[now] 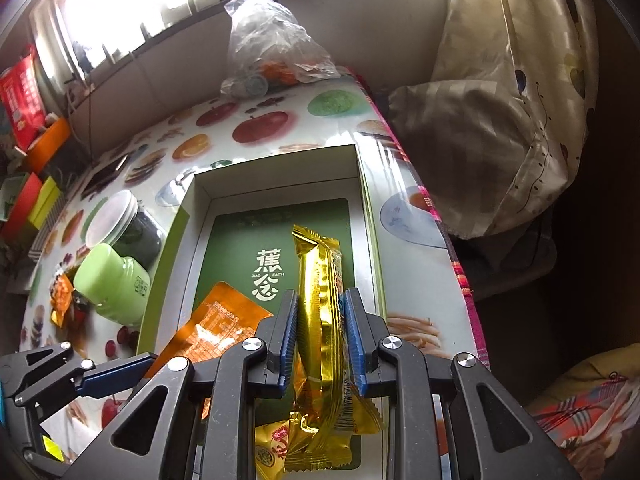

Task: Organize snacks
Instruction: 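Open the right tool to release the gold bar while the left releases the orange packet into the box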

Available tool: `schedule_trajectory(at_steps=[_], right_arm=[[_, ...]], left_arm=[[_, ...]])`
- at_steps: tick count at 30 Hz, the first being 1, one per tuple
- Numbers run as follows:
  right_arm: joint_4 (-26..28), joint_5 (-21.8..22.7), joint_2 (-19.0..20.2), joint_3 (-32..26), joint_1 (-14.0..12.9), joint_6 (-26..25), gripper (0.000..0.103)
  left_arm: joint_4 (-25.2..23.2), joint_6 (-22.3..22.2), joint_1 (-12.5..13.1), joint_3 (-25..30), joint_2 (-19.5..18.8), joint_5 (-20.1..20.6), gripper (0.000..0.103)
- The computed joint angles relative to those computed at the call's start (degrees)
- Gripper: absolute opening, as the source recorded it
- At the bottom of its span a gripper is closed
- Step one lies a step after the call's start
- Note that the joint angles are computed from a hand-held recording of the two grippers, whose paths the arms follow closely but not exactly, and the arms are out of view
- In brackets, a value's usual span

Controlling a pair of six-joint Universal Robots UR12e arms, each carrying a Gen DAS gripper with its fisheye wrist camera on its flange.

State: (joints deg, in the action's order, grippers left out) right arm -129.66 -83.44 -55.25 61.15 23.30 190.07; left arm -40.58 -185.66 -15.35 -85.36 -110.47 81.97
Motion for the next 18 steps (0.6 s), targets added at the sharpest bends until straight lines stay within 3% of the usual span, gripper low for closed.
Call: schedule_trajectory(at_steps=[18], right_arm=[[-1.9, 0.1, -0.4, 0.4, 0.2, 0.1, 0.035]], left_arm=[[0.1, -0.5, 0.1, 0.0, -0.1, -0.1, 0.05]])
